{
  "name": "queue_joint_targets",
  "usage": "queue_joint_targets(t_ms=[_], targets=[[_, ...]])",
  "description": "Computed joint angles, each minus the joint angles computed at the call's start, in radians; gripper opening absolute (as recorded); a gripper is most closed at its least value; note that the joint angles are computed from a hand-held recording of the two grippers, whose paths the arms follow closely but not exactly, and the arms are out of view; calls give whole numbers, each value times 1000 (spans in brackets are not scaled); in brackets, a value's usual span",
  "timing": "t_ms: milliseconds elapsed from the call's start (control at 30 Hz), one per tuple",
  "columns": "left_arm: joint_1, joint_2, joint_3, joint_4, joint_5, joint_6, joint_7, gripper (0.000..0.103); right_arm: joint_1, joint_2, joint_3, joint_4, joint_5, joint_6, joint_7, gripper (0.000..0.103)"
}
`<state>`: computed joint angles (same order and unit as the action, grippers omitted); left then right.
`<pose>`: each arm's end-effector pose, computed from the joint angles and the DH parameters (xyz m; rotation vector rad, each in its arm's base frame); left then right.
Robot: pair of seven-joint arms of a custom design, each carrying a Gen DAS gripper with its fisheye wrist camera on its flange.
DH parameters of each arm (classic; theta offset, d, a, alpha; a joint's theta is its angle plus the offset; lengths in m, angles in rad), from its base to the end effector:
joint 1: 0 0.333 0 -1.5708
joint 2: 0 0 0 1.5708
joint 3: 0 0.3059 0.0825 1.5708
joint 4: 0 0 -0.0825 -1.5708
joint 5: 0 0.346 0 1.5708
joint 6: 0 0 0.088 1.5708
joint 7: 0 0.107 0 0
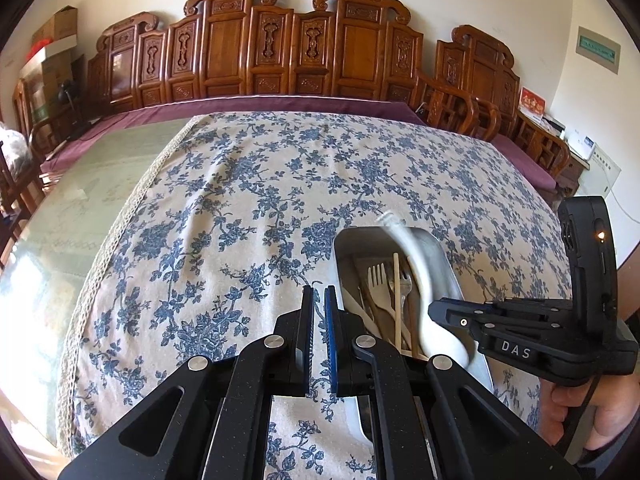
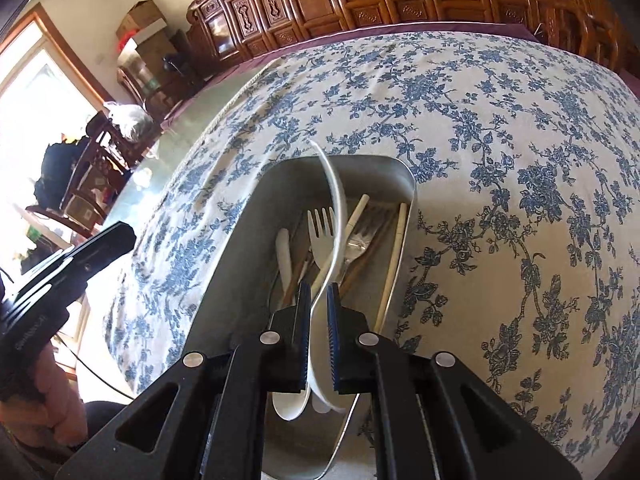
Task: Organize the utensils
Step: 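Lower the white spoon into the grey tray and open the right tool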
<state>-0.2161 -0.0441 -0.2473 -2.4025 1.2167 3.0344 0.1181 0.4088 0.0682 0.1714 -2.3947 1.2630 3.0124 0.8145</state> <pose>0.3901 -0.2752 0.3904 -1.6557 2.0049 -0.8601 0.4363 0.2020 0.3372 -1.8562 1.6583 -0.0360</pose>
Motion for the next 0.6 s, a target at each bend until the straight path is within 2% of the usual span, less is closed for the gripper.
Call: queue_joint_targets(t_ms=[167, 367, 600], targets=[[-3, 3, 0, 2, -4, -1, 7, 4, 5, 0, 4, -1, 28, 7, -39, 10], [-9, 5, -3, 4, -10, -6, 15, 4, 19, 5, 11, -13, -21, 57, -14, 11], [-12, 5, -2, 4, -15, -8, 20, 4, 13, 13, 12, -20, -115, 23, 55, 8]])
